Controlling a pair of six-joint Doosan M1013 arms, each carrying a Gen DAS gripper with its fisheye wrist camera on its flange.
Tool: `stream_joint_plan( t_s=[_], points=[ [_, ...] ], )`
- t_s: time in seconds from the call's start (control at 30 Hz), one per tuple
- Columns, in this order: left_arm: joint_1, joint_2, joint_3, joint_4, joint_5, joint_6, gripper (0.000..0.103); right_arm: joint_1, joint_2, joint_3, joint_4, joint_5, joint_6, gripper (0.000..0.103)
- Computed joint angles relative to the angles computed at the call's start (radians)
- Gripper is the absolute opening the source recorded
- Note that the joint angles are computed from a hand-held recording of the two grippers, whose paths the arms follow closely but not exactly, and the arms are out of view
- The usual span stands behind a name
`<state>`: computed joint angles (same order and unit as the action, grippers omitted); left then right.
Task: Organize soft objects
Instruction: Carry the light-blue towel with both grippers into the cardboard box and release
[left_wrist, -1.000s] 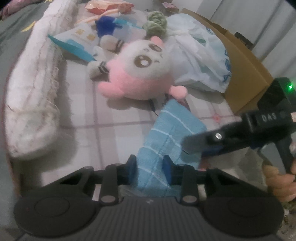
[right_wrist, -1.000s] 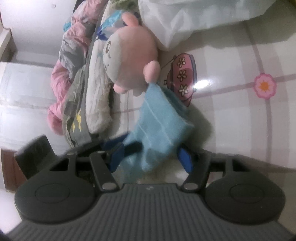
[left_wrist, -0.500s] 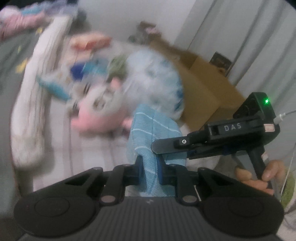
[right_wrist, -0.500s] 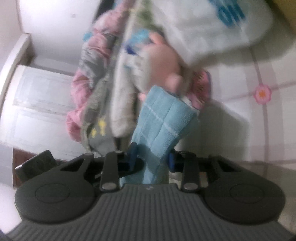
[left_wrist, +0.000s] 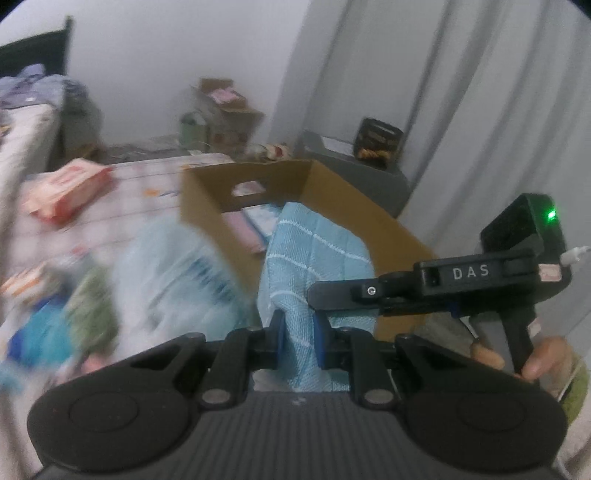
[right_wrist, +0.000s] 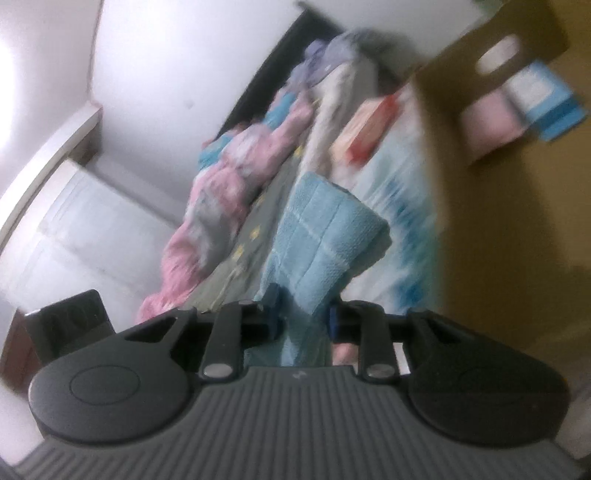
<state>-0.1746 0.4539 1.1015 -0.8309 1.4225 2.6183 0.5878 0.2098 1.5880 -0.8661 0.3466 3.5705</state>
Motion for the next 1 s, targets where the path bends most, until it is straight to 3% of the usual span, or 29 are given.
stream_joint_plan(
  t_s=[0.23, 0.5, 0.67, 0.87, 1.0],
  points=[
    [-0.171, 0.119, -0.165, 0.082, -0.016, -0.184, 0.019, -0.155, -0.047, -0.034, 0.363, 0.238, -0.492, 0.019],
    [-0.287, 0.259, -0.353, 0.21, -0.018, -0.296, 0.033, -0.312, 0.016, -0.144, 0.498, 0.494, -0.855, 0.017],
    [-0.288, 0.323, -0.449, 0.243, 0.016, -0.38, 0.035, -0.37, 0.083, -0.213, 0.529, 0.615, -1.042, 0.015],
    [-0.27, 0.357, -0.51, 0.262, 0.009, -0.434, 0.035, -0.37, 0.177, -0.309, 0.452, 0.729, -1.138, 0.015],
    [-0.259, 0.365, -0.535, 0.258, 0.009, -0.459, 0.037, -0.362, 0.196, -0.329, 0.402, 0.74, -1.134, 0.015]
  ],
)
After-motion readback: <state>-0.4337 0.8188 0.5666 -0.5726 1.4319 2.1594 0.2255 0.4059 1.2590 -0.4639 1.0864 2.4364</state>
